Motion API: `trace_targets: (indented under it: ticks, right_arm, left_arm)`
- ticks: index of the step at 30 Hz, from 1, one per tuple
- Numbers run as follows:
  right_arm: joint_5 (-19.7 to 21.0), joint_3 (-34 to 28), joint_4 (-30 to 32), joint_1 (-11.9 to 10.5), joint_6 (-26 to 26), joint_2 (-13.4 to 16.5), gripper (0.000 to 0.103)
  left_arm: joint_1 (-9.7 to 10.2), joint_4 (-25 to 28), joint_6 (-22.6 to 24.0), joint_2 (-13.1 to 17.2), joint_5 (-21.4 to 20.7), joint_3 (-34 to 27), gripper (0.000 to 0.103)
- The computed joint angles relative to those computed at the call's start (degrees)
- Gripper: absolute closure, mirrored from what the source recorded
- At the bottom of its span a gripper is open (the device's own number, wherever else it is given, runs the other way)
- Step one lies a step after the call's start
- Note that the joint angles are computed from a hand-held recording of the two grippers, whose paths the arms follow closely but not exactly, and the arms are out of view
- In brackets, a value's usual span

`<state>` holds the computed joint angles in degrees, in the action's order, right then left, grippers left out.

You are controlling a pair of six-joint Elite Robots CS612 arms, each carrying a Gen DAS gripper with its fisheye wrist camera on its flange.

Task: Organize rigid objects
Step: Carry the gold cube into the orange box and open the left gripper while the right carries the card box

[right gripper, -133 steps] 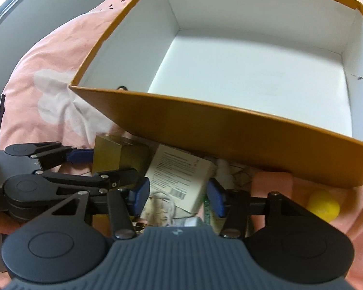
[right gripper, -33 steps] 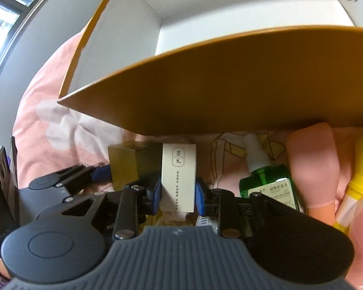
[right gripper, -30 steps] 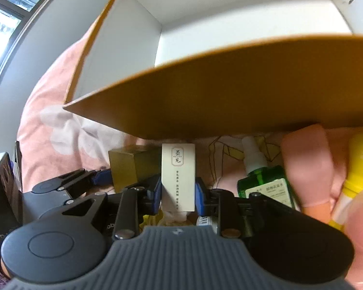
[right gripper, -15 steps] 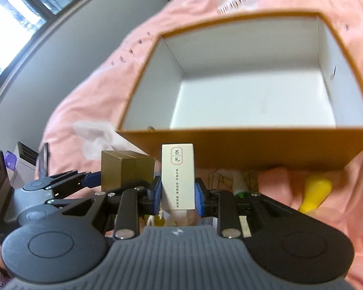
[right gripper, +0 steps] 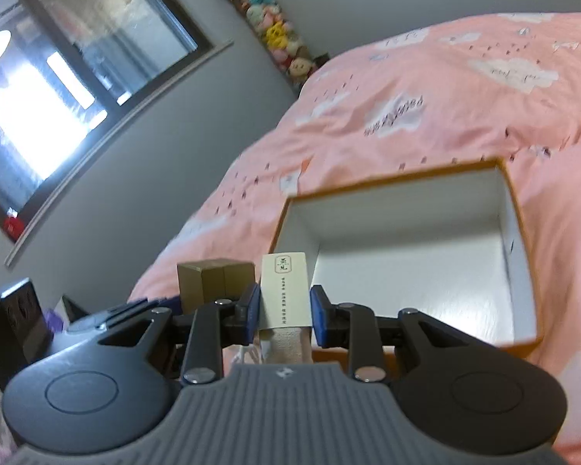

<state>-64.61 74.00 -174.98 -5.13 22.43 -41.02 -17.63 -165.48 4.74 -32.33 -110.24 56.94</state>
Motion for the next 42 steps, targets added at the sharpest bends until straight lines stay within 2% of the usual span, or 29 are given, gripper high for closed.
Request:
trace_targets:
  ticks: [6,9,11,14,17,20,24,27,32,34,36,39,42]
  right_arm:
    - [-5.56,-6.08,2.30,-0.22,3.59,3.33,0.076]
    - [-8.19,-8.77,5.79,-0.17,5.68,5.19,0.076]
    - [-8.36,-10.51,8.92,-0.17,5.61,6.43,0.076]
    - [-9.42,-12.66,13.46,0.04,5.36,8.12,0.076]
    - [-8.74,-13.62,15.71,-0.08,5.98,9.28,0.076]
    - [-7.99,-14.05,17.28,-0.18,5.86,9.85,0.076]
    - [-8.03,-14.67,19.14,-0.16,4.69,10.27,0.076]
    - [-7.45,-15.05,19.87,-0.20,4.11,10.67,0.076]
    - [-6.65,-15.49,20.85,-0.09,3.71,10.98,0.076]
    - [-6.76,-15.65,21.26,0.01,3.53,11.09,0.076]
    - [-6.72,-15.91,21.73,0.03,3.64,11.23,0.076]
    - [-7.34,-15.74,21.86,0.04,3.73,11.09,0.076]
    - [-7.15,-15.68,21.73,-0.03,4.11,11.04,0.076]
  left_arm:
    - [-1.23,7.60,2.20,3.68,3.22,-6.88,0.035]
    - [-1.61,14.52,4.23,5.68,3.65,-10.68,0.035]
    - [-1.91,18.69,5.61,6.95,4.58,-13.05,0.035]
    - [-2.62,22.77,8.09,8.07,8.40,-15.05,0.035]
    - [-2.76,30.04,10.86,9.52,8.49,-18.64,0.035]
    - [-3.12,34.25,13.84,10.23,10.07,-20.31,0.035]
    - [-2.77,41.89,12.11,12.36,8.30,-25.41,0.036]
    - [-3.09,44.81,11.83,13.33,10.81,-27.64,0.036]
    - [-3.13,49.10,10.81,15.46,11.30,-31.91,0.036]
    - [-3.29,49.07,10.79,15.61,11.72,-31.98,0.035]
    - [-3.35,47.94,10.86,15.28,12.07,-31.22,0.031]
    - [-2.99,48.41,10.39,15.51,9.88,-31.77,0.022]
    - [-3.00,48.18,10.20,15.91,9.63,-32.55,0.021]
